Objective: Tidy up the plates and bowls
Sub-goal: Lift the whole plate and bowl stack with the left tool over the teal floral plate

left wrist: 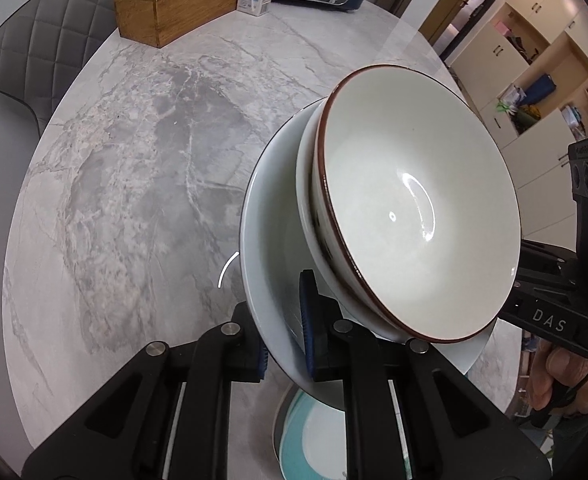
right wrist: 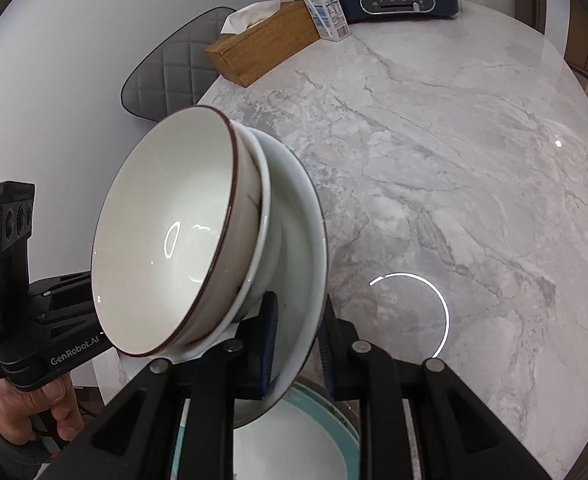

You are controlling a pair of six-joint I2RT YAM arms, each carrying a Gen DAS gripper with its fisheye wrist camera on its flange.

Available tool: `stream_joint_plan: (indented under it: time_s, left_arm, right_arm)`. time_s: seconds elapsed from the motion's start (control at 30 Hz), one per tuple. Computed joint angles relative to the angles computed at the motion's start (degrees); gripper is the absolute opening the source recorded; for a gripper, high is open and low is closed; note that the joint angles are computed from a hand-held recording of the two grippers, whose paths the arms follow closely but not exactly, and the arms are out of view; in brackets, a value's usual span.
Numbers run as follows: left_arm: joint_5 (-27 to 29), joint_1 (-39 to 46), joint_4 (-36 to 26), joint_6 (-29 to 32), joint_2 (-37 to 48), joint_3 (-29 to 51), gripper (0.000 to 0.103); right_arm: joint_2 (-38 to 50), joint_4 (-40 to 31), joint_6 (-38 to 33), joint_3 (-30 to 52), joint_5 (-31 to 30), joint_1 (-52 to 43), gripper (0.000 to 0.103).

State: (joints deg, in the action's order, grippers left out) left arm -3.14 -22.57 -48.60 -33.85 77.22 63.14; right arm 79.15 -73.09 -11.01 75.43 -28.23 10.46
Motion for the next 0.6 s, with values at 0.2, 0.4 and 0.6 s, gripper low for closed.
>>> stream_joint_plan:
  time_s: [0.2, 0.4, 0.6]
  left_arm:
    - [-1.82, -8.32, -3.2, -5.52, -5.71, -2.93, 0.011]
    - [0.29, -16.05, -5.48, -10.62, -8.43, -6.08, 0.011]
    - [0.81, -23.45, -5.6, -15.81, -10.27, -9.47, 0.012]
  right_arm:
    - [-8.18, -5.64, -0.68, -3.92, 0.37, -2.4, 0.022]
    - [-17.04, -11.29, -3.02, -10.4, 0.83, -6.85, 0.022]
    - [-24.24, -16.52, -6.99, -16.01, 0.98, -12.83, 0.022]
